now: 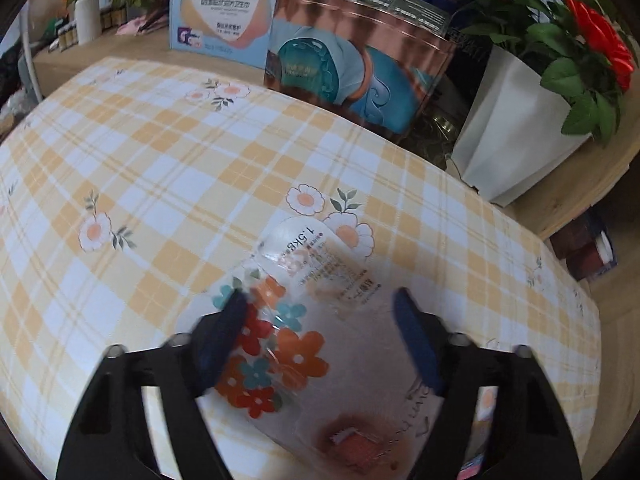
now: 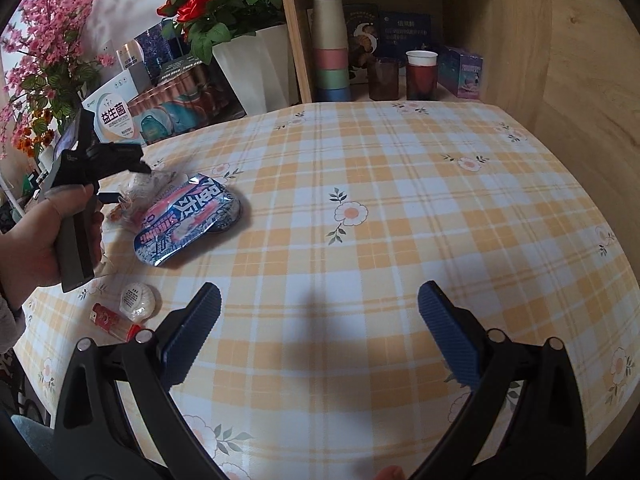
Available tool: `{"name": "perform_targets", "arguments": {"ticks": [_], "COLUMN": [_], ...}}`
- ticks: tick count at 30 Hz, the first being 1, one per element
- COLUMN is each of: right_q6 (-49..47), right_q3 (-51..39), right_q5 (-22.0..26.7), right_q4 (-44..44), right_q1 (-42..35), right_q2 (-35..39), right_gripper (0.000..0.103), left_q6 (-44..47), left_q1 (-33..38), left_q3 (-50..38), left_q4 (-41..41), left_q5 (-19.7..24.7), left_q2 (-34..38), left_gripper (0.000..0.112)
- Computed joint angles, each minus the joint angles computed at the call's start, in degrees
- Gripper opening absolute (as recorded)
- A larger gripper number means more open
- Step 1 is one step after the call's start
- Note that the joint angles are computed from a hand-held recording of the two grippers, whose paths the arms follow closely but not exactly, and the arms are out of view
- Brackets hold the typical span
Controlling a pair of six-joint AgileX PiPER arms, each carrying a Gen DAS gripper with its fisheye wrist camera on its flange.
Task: Collect trash
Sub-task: 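Grasp the clear flower-print wrapper with the left tool while the right grasps the blue snack bag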
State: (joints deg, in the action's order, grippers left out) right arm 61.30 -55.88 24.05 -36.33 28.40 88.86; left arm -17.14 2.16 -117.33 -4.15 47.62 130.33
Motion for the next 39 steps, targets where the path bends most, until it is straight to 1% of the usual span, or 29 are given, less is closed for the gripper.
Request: {"name": "perform_targets", "arguments": {"ticks": [2,3,4,7,9,13,15,16,17,18,22,28,31,33,35,36,37,39], "right_q6": [0.26,0.48,0.25,-0.01,-0.38,-2.43,-2.35,-2.17,-1.95,-2.01,-3.47,-6.63,-10.36,-14.37,-21.05,-22.71,-25.76,-28.8], "right_q3": [-0.05,-0.17,-0.41,-1.3,-2.07,-3.84,-5.05,-5.41,-5.85,-6.36,-8.85,-12.16,-13.76,-15.92,-20.16,-21.34,-23.75,-27.02], "right_q5": [0.31,0.52,0.67,1.43,2.15,3.3,3.95,4.08,4.19,4.29,5.02,5.8,4.83,4.46,4.94,4.95,4.99,5.65], "right_q4": [-0.42,-0.71,-0.54,-0.54,-0.51,0.94,0.54,0.36,0.25,0.39,1.76,4.04,7.73,12.04,19.64,21.73,25.82,30.37], "right_q1": [0.35,0.61,0.73,1.69,2.66,4.19,5.08,5.36,5.73,5.98,7.31,8.29,7.38,6.44,5.22,4.94,4.42,3.89], "right_q2": [-0.22,-0.29,-0.27,-0.09,0.13,1.01,1.81,2.05,2.39,2.81,4.98,7.41,8.71,10.37,13.64,14.57,16.51,19.12], "right_gripper": [0.097,0.097,0.097,0.097,0.097,0.097,0.097,0.097,0.097,0.097,0.097,0.097,0.097,0.097,0.097,0.097,0.097,0.097], "left_q6": [6.28,9.76,13.54,26.0,33.83,47.57,53.29,57.11,59.98,63.38,69.75,74.15,76.19,77.63,77.95,78.15,78.35,78.8], "left_q1": [1.72,2.38,2.88,5.46,7.69,13.26,15.9,17.51,18.31,18.99,21.27,22.78,23.79,24.46,25.05,25.38,26.06,26.97], "left_q3": [3.29,4.63,6.1,10.09,10.72,10.78,10.19,9.87,10.36,11.91,15.24,21.12,23.63,25.5,26.11,26.59,26.86,27.3], "left_q4": [-5.14,-7.25,-8.56,-14.22,-17.81,-22.73,-25.66,-27.38,-27.61,-27.09,-27.78,-30.2,-32.86,-34.17,-35.07,-35.5,-36.33,-37.44], "left_q5": [-1.86,-2.17,-2.33,-2.32,-0.38,5.51,9.18,11.99,13.02,13.07,13.9,11.33,11.19,10.82,11.38,11.4,11.96,12.56], "left_q2": [-1.66,-2.38,-3.29,-5.44,-5.88,-6.51,-6.27,-6.11,-6.46,-7.44,-9.32,-12.9,-14.76,-16.28,-16.99,-17.48,-18.0,-18.91], "left_gripper": [0.059,0.057,0.053,0.053,0.053,0.053,0.053,0.053,0.053,0.053,0.053,0.053,0.053,0.053,0.052,0.052,0.052,0.052]}}
